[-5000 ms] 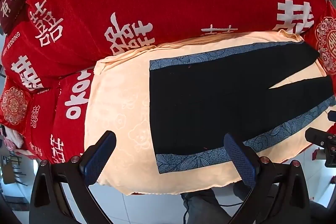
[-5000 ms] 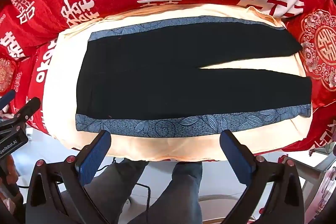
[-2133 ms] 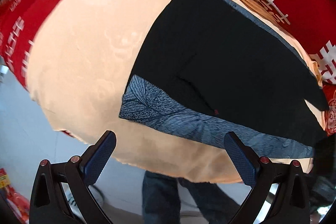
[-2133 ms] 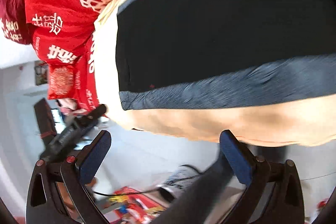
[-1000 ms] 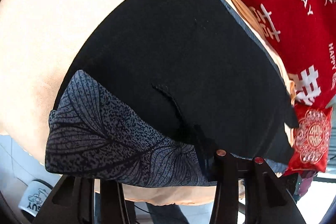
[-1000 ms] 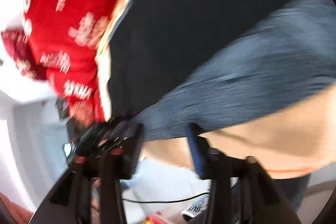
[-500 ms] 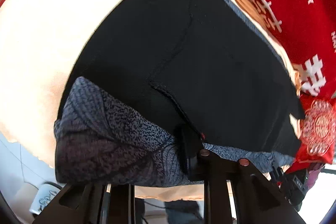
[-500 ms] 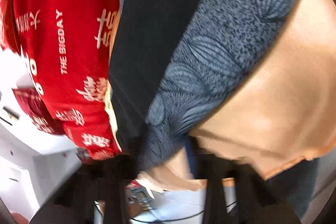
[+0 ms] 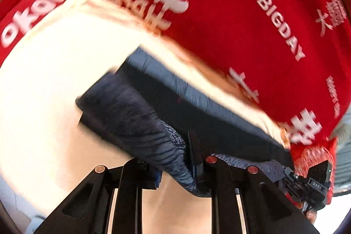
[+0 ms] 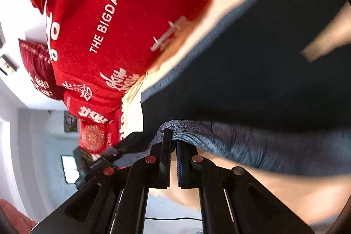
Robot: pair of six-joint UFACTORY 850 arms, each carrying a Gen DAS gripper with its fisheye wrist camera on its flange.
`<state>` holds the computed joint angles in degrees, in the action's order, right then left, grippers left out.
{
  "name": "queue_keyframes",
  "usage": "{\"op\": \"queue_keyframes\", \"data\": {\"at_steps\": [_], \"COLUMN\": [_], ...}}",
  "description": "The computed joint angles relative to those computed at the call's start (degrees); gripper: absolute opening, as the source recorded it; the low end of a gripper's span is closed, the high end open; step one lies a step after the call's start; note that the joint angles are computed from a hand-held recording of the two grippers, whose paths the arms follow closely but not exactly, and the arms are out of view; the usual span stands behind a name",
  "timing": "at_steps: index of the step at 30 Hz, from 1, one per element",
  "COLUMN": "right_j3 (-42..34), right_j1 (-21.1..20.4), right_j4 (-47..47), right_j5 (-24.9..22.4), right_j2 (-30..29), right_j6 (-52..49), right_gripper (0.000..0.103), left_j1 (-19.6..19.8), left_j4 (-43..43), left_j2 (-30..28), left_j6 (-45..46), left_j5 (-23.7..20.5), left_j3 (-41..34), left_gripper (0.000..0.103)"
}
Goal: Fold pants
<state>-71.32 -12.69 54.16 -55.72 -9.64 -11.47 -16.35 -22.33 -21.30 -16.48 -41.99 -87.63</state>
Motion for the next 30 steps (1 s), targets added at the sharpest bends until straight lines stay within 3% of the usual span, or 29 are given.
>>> {"op": "queue_keyframes", "data": {"at_steps": [7, 10, 11, 14, 16, 17, 18, 19, 24, 28, 30], "right_j3": [-22.4, -29.5, -30.5, -31.9, -31.8, -31.7, -31.5, -31.2, -29.2, -32.0, -35.7], "right_j1": [1.2, 2.5, 2.6, 2.5, 2.6, 2.6, 2.9, 3.2, 4.8, 8.8, 10.0], "right_j4": [-10.3, -15.5, -16.4, -15.9, -16.3, -17.0, -18.2, -18.7, -15.9, -20.9, -24.7], "right_j5": [-4.4, -5.2, -4.7, -4.6, -5.3, -5.6, -5.6, -5.6, -4.5, -4.3, -4.6], "right_j2": [-22.4, -29.6, -30.9, -32.5, -31.6, -30.9, -29.8, -28.7, -24.8, -29.0, -32.7], "right_j6": [2.2, 3.9, 4.1, 5.8, 6.5, 6.2, 5.8, 5.1, -1.3, -0.4, 1.3], "right_gripper": [0.005, 0.005, 0.005, 0.005, 0.008, 0.017, 0.023, 0.031, 0.031, 0.031, 0.031], "left_j1": [-2.8, -2.6, -2.4, -1.8, -1.8, -2.2, -2.5, -2.5, -4.2, -6.8, -8.4], "left_j4": [16.1, 17.2, 16.7, 14.0, 16.5, 20.3, 23.8, 24.9, 29.3, 34.1, 40.5], "left_j2": [-18.8, -20.7, -21.3, -20.1, -18.1, -16.4, -14.7, -13.1, -15.6, -21.0, -21.3], "left_j6": [-10.4, -12.5, -12.7, -10.6, -11.2, -13.7, -15.9, -15.9, -15.2, -17.1, -19.9], "left_j5": [-2.5, -1.3, -2.9, -5.3, -6.0, -5.7, -4.9, -4.2, -7.5, -11.5, -10.9], "left_j3": [-16.9, -18.1, -19.4, -20.3, -19.7, -18.5, -17.1, -15.6, -17.5, -20.4, -19.7], "left_gripper": [0.025, 0.026, 0.026, 0.029, 0.047, 0.066, 0.071, 0.071, 0.075, 0.075, 0.081]}}
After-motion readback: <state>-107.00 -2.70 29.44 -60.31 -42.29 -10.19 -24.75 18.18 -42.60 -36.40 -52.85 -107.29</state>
